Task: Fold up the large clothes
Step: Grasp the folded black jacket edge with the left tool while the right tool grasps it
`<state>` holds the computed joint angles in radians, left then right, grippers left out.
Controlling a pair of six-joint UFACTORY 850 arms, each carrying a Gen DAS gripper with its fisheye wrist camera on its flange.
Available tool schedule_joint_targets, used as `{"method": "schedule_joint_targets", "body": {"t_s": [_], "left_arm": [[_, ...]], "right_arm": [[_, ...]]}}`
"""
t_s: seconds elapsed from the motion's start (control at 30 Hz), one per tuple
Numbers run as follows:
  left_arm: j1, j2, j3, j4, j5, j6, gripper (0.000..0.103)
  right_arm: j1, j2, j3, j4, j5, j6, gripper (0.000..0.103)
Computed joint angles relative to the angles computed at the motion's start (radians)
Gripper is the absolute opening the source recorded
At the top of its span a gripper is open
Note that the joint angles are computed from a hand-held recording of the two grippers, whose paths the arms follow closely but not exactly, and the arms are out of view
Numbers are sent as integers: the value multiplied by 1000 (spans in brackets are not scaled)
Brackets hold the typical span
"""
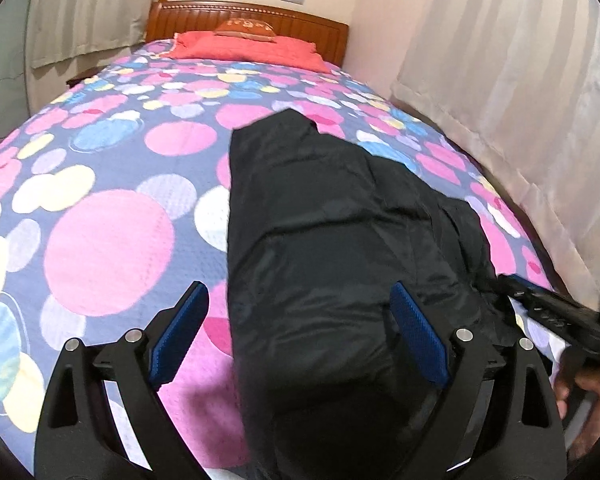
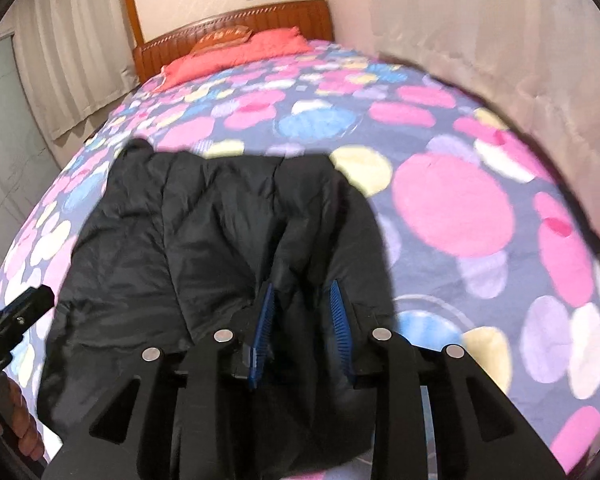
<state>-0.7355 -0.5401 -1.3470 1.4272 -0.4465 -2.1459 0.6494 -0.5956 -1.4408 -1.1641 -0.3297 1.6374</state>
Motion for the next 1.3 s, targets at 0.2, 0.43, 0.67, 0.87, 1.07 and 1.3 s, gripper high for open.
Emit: {"method": "schedule_joint_targets", "body": {"t_s": [0.2, 0.43, 0.67, 0.87, 1.07, 1.3], "left_arm": [[23, -41, -105, -134, -28, 151, 92], [43, -145, -254, -354, -98, 368, 92], [60, -170, -227, -395, -45, 350, 96], [36, -223, -291, -399, -156, 460, 96], [46, -253, -315, -428, -155, 497, 97], [40, -285, -331, -380, -188, 456, 97]], "right_arm": [[10, -32, -93, 11, -4, -67, 30], [8, -196, -301, 265, -68, -370, 30], [2, -235, -291, 240, -54, -332, 30], [-6, -260, -303, 270, -30, -346, 29], [0, -286, -317, 198, -42, -278, 27], [6, -308, -326, 94, -55, -174, 27]]}}
